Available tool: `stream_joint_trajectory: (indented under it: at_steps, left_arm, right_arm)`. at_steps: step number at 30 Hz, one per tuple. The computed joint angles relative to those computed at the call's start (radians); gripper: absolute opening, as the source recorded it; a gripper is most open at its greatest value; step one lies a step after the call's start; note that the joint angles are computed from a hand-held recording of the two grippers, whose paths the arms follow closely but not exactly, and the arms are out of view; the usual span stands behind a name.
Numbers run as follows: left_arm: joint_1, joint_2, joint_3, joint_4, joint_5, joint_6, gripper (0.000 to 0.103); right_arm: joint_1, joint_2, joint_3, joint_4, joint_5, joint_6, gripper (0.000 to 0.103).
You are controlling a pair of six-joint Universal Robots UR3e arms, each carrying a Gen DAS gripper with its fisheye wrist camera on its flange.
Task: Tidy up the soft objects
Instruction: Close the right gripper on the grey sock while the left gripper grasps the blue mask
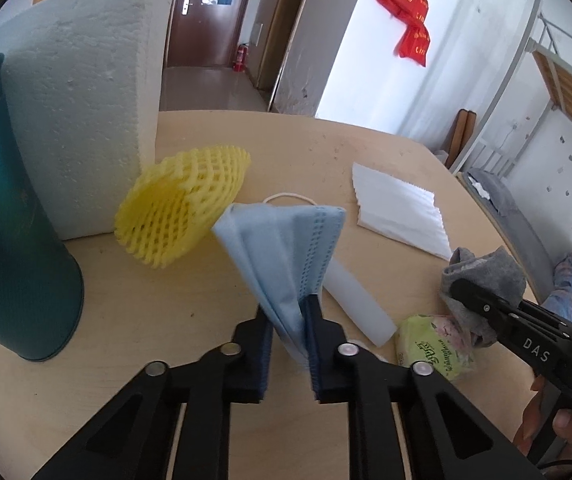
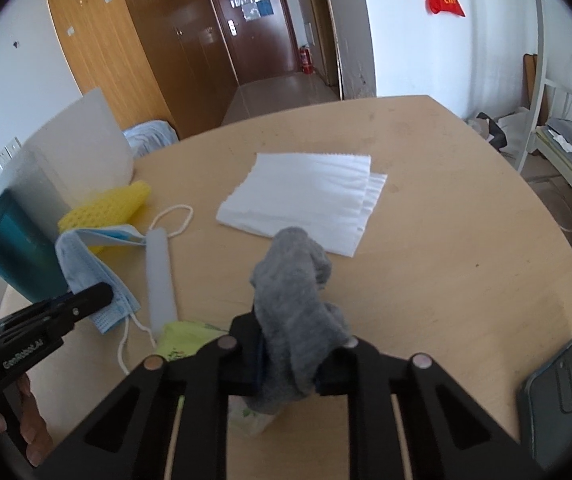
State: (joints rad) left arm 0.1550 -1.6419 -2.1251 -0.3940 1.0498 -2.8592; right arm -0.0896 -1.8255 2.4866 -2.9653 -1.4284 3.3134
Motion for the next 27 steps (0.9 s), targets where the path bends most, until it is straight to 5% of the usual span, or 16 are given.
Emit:
stream_joint_trajectory:
  at_steps: [5,17,27]
  left_arm:
    - [-0.001,0.017,-0.015,0.015,-0.005,0.004,0.006]
    - [0.04,0.178,-0.12,0.031,-0.042,0.031,0.006]
    - [0.181,0.522,-0.253,-0.159,-0.145,0.153,0.006]
  right_arm:
    - [0.016,-0.02,-0.002,-0.006,-0.023,0.017,0.02]
    - [0.081,-0.135,0.006,0.051,-0.106,0.03,0.02]
    - [0.205,-0.244,0.005,0.121,-0.2,0.088,0.02]
